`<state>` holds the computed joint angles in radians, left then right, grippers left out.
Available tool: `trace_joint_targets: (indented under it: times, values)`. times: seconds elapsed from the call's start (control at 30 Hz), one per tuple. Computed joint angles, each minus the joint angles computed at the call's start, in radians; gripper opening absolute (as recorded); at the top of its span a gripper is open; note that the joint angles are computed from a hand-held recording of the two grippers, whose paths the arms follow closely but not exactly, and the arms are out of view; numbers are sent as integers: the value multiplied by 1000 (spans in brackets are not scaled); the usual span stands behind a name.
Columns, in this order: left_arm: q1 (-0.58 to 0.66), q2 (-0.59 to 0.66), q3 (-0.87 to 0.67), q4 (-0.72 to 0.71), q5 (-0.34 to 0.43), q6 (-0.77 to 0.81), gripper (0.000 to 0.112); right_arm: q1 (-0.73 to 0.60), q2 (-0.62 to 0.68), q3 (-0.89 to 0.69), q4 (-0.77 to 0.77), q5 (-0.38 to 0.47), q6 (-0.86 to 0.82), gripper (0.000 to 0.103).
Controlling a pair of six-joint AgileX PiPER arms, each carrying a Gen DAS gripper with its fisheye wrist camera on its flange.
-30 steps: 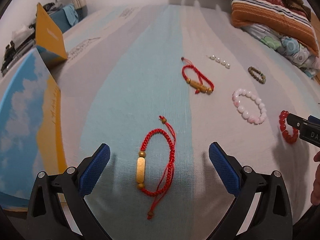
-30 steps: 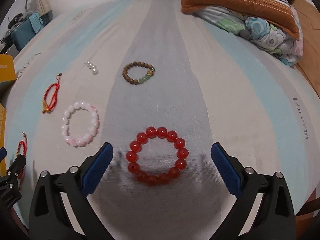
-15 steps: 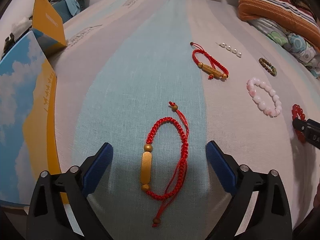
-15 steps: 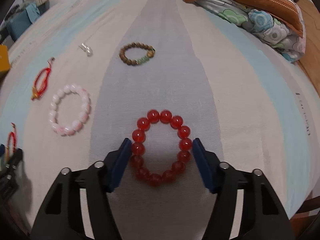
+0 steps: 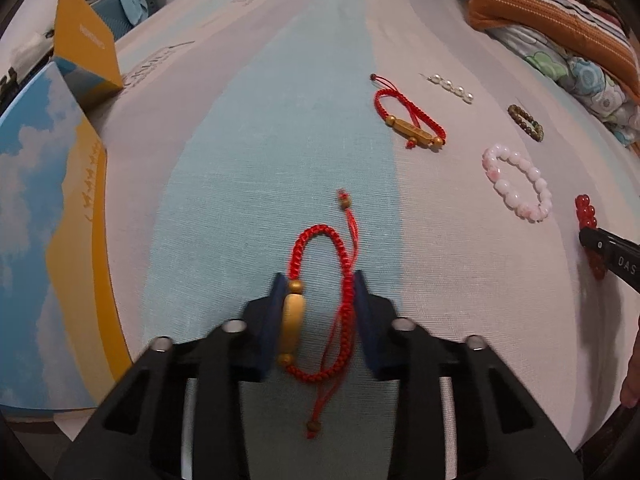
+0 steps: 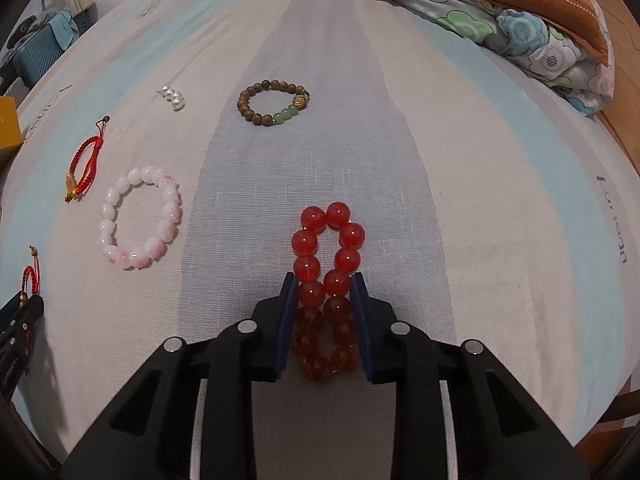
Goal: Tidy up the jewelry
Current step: 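Grasp the red cord bracelet with the left tool while the right tool grasps the red beaded bracelet, then carry the red cord and red beaded bracelets over the white box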
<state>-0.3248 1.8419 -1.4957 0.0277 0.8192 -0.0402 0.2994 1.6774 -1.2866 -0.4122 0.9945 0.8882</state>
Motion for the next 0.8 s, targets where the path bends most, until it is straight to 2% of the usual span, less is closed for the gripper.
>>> trace_joint_targets:
  times: [0.03,0.07,0.3,0.4,0.5,0.8]
  values:
    - [6,0,-3,-12,2,5,14,0,0,-1,1,1,3,25]
    - [16,-1,-6,-33,5,16,13,3,-1,0,0,1,8,25]
    - [40,-9,-27,-109,23,56,12,19,-21,20,-26,0,53,24]
    - [41,-18,-30,-121,27,69,12,40,-34,20,-59,5,76,13]
    - [39,-27,-30,-120,29,68,12,46,-25,9,-61,21,72,13]
    - [37,-47,-29,-121,30,66,12,29,-65,20,-58,-2,110,13]
